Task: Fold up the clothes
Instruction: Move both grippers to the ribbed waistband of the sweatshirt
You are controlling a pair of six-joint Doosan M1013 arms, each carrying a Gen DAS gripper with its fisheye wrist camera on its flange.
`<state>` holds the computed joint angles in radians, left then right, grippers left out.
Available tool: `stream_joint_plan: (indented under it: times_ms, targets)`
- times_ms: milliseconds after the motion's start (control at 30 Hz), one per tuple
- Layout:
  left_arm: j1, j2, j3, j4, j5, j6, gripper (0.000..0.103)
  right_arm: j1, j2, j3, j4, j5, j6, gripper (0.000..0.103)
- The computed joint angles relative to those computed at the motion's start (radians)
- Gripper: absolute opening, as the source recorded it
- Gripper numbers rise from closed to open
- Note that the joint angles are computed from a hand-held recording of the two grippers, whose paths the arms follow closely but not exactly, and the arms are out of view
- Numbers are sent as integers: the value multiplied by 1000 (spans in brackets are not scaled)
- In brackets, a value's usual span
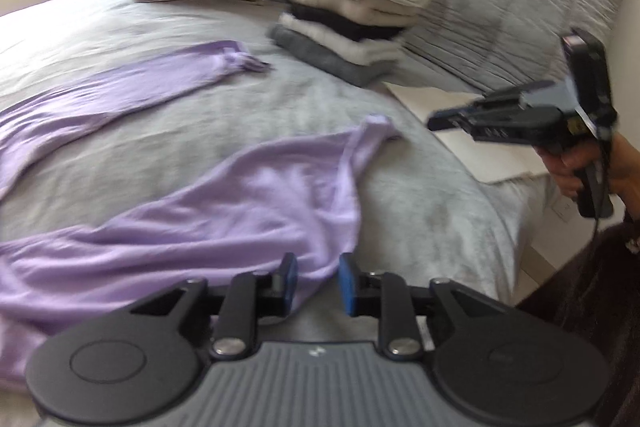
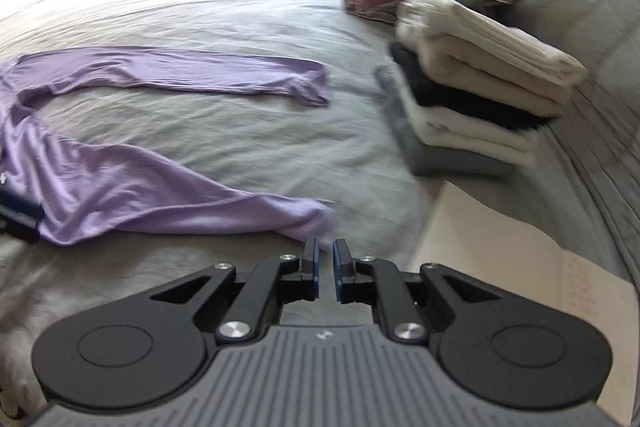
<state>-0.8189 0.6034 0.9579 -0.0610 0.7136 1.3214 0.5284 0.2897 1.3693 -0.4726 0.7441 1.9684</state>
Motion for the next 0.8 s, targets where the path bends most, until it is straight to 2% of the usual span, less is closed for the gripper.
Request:
stream_joint_plan:
  times_ms: [200, 367, 500, 800]
  targets:
    - [21, -70, 105, 134, -25, -231, 31, 16, 29, -45, 196, -23, -192, 13]
    - [31, -127, 190, 282, -11, -435, 32, 37, 62, -93, 322, -11, -360, 14]
    - [32, -172, 258, 393, -5, -539, 38, 56, 95, -138, 394, 3, -457, 14]
    - [52, -253, 379, 504, 15, -742, 43, 96, 171, -244, 604, 53, -689, 14]
